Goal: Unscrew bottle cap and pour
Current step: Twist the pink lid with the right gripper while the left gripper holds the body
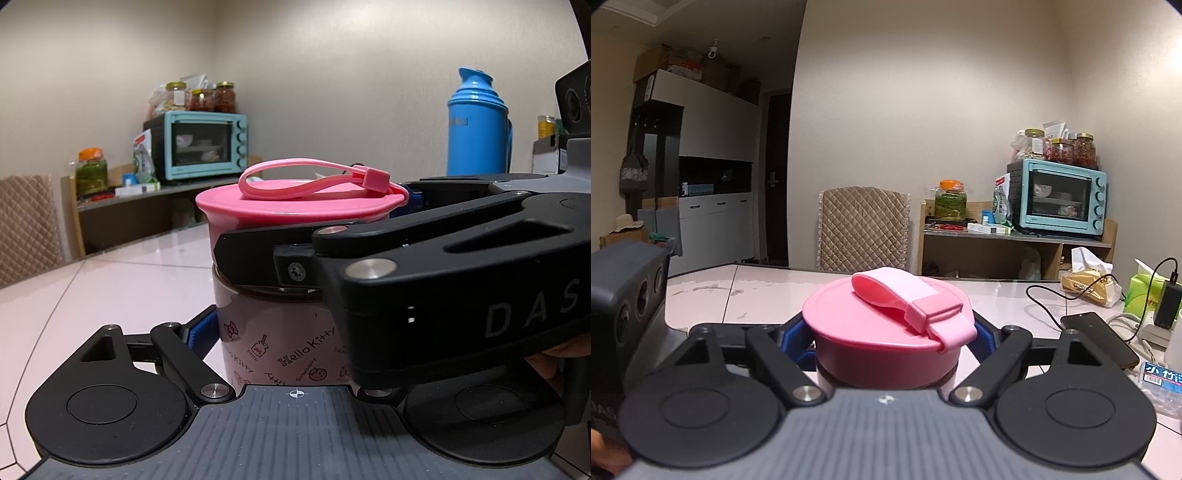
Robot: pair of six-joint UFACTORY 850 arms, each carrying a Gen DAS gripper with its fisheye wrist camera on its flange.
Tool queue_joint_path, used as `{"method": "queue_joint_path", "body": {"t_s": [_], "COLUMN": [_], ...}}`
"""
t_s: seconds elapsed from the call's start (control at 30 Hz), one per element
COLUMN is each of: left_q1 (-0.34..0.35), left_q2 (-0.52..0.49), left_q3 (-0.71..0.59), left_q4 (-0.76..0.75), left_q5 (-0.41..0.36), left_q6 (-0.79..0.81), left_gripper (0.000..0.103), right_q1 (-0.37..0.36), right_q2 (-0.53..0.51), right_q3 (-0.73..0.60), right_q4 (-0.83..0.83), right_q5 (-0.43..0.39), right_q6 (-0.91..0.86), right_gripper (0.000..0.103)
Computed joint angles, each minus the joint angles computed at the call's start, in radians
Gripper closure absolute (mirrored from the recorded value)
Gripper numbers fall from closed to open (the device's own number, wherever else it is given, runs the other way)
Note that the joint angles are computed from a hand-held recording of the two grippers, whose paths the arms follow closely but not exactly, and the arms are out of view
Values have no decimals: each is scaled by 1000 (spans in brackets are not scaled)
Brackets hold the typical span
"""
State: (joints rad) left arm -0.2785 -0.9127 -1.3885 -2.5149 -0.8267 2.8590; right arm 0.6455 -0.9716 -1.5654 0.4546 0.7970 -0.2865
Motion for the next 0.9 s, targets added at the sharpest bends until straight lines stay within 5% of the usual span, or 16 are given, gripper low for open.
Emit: {"method": "queue_joint_path", "body": {"t_s": [0.43, 0.9], "left_q1": [0, -2], "left_q2": [2, 2], "left_q3": [3, 4], "left_q4": [-1, -3], "left_q5": [-1, -1], "left_q6": [2, 2], "left_gripper": [13, 13], "right_q1": [-148, -301], "right_q2": [20, -92], "right_q3": [38, -201], "right_q4": [-693, -1490], "right_q5": [-8, 89], "right_q6": [360, 859], "right_gripper": [18, 18]}}
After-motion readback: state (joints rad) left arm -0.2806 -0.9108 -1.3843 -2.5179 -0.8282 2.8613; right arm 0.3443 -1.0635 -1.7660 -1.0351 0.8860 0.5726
